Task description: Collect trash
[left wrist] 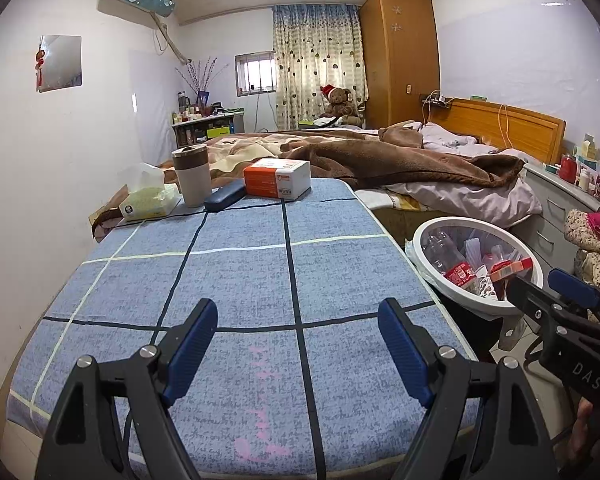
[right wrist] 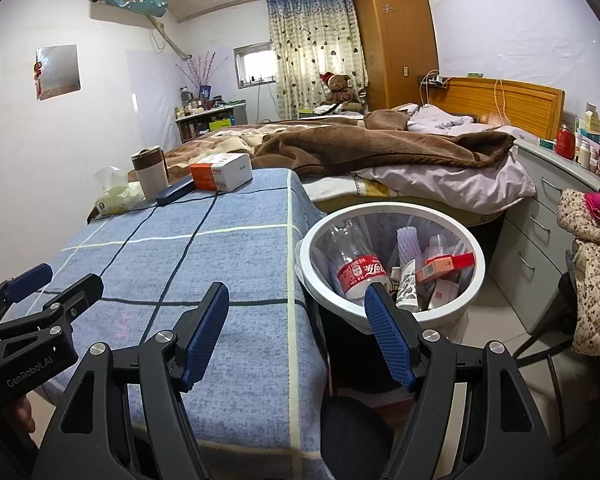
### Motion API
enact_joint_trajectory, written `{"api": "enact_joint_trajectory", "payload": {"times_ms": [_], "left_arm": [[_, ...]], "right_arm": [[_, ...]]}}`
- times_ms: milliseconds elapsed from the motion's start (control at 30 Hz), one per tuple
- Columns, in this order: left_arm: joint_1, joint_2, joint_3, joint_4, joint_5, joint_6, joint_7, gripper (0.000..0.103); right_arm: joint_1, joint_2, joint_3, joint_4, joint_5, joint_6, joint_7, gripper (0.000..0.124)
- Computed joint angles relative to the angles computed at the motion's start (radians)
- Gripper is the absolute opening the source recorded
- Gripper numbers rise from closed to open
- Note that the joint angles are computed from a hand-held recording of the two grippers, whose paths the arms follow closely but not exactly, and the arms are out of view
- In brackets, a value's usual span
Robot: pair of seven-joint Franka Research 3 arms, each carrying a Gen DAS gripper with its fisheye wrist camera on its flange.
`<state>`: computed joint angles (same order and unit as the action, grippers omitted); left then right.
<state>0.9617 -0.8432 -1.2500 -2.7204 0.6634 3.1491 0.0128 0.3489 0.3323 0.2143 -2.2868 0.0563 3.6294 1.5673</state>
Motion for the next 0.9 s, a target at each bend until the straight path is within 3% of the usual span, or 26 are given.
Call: {"api": "enact_joint_trajectory", "payload": {"times_ms": [900], "left_arm": [[-0.011,-0.003,0.007,-0.001,-0.008,-0.001,0.001,0.084]], "right_arm": [[0.009,-0.011,-0.003,-0.011,0.001,0.004,0.008,0.072]]}}
